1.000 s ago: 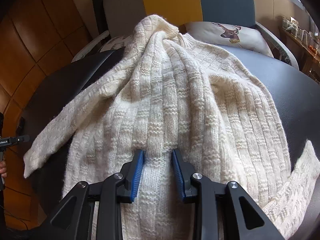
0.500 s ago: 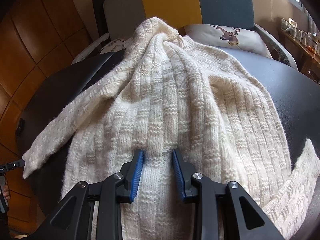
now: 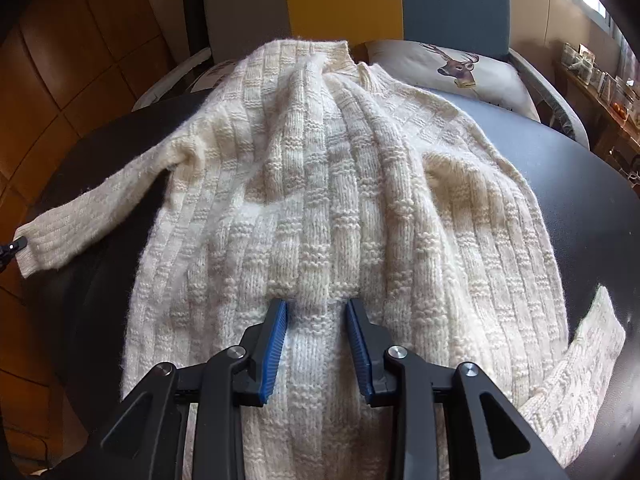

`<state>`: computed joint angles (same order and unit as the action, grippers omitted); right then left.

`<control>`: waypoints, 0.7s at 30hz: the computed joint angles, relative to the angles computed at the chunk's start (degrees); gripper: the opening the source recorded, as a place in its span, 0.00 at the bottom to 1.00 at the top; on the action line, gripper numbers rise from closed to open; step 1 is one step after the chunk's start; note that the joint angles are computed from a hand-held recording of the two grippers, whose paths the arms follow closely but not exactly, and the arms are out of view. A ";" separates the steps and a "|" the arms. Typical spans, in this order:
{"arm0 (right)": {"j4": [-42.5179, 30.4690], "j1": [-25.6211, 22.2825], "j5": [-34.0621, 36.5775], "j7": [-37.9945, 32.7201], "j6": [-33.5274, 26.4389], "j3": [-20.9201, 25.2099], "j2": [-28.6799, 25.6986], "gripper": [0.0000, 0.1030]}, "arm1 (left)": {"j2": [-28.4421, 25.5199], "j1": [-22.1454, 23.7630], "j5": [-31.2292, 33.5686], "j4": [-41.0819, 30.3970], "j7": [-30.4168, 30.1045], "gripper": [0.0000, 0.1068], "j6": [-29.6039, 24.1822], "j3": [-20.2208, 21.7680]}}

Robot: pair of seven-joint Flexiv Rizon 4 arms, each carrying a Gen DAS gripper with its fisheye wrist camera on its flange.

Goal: Fold clothes

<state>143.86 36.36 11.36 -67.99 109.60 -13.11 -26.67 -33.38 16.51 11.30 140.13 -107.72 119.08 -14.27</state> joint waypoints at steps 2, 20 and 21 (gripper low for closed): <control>0.20 2.09 1.15 -0.01 0.84 -1.33 -0.79 0.32 | -1.79 0.10 -2.57 -2.14 0.27 0.08 -5.26 0.89; 6.82 -24.94 -5.71 6.98 21.43 20.13 1.79 0.34 | -23.50 16.23 23.27 0.20 -4.54 0.54 -1.66 -32.73; 8.22 -25.06 -5.36 7.38 22.23 19.83 2.68 0.34 | -25.17 12.98 21.91 -1.23 -3.75 0.54 -3.37 -33.28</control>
